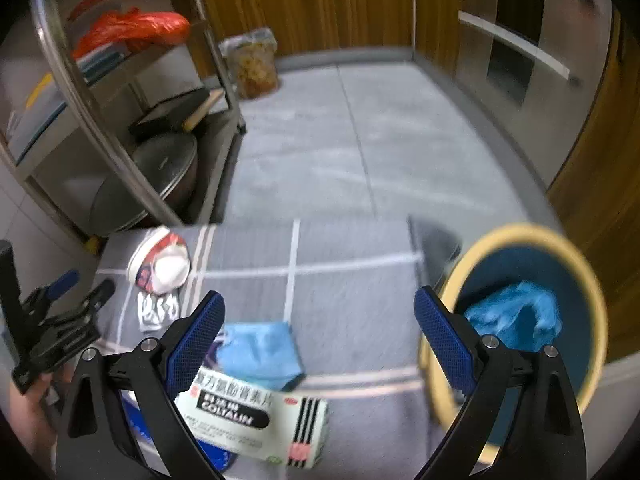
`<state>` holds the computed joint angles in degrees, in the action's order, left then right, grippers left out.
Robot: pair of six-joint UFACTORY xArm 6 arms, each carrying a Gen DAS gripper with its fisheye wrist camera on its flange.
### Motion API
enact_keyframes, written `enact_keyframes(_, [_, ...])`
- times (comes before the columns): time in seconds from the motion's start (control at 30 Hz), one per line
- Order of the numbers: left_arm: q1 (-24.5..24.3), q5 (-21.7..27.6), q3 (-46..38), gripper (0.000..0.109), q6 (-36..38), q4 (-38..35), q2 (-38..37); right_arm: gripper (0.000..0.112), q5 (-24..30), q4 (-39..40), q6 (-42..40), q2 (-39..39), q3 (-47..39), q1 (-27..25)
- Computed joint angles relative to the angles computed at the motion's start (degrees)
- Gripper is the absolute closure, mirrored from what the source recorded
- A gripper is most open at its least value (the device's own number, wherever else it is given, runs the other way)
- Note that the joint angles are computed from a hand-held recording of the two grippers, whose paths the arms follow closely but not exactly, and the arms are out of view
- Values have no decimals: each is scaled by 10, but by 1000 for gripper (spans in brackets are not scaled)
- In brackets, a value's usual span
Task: Collect trash
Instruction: 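Move both tools back over the trash on the mat, then grasp the white-red snack cup with the left tool while the right tool grasps the blue mask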
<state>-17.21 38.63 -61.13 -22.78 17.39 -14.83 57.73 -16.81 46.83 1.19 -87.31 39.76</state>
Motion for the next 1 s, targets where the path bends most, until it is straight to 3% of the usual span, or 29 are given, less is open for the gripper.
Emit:
enact_keyframes(0.13, [-2, -8, -17, 22, 15, 7, 30, 18, -6, 14, -11, 6, 2, -5])
enact_keyframes(0.33, [7, -8, -27, 32, 26, -1, 57, 19, -2, 20, -35, 24, -10, -11])
enact_keyframes(0.67, [21, -21, -50, 34, 63, -60, 92, 25, -5, 110, -99, 64, -26, -12])
enact_keyframes(0.83, [30, -15, -56, 53, 112, -126, 102, 31, 44, 150, -141, 94, -53, -6])
enact_keyframes(0.97, [29, -9, -59, 65, 153, -158, 105, 50, 76, 170, -158, 108, -68, -6])
enact_keyframes(1.0, [28, -6, -59, 76, 161, -165, 105, 56, 79, 177, -162, 110, -70, -6])
